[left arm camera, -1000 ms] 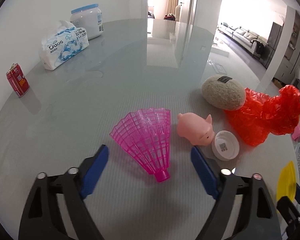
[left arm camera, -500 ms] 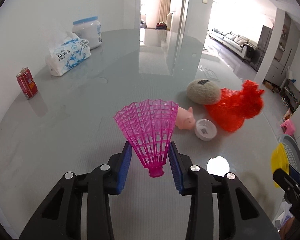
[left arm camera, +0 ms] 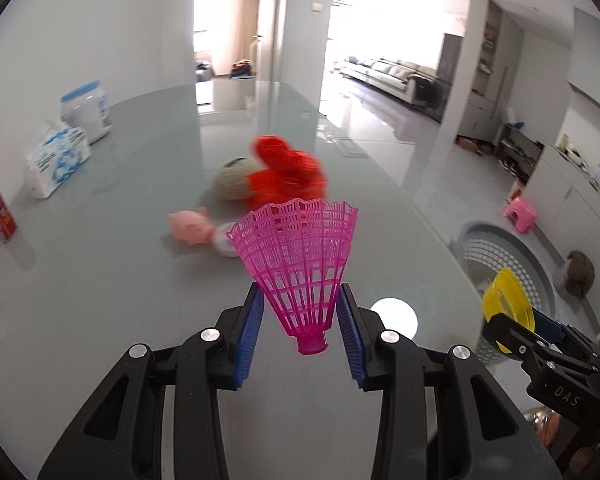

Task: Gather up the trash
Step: 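Carry shuttlecock with left tool while right tool carries yellow ring over basket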

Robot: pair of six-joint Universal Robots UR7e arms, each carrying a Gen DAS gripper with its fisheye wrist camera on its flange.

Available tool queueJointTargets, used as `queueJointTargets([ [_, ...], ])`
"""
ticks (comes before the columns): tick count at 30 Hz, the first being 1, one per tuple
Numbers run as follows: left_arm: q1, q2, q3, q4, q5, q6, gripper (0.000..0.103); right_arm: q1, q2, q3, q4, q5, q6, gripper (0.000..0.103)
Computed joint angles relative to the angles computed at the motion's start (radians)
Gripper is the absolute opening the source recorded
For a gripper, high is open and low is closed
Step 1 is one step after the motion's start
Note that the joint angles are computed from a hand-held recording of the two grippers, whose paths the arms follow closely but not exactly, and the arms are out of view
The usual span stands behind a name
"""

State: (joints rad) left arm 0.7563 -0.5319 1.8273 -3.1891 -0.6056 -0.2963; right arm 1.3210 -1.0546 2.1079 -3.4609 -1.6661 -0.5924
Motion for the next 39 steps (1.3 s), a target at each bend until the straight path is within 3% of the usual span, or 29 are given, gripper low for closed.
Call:
queueJointTargets([
  [11,-0.031,0.166,-0.216,0.097,-0.161,0.141,0.037,-0.152,-0.128,0.082,-0.102,0.050,0.071,0.072],
  [21,-0.024,0.322,-0.455,0.243,-0.286,0.226,0.037,-0.253,-0.180,0.064,-0.101,0.074,0.137,0.072],
  [28,-0.005,0.408,-0.605,0.335,-0.321,0.265,0.037,-0.273,-0.155,-0.007,-0.045,0.079,0.145,0.072],
  [39,0.026,0.463,-0.718,0.438,-0.326,0.280,0.038,-0.284,-0.119,-0.091,0.041,0.094,0.171,0.072],
])
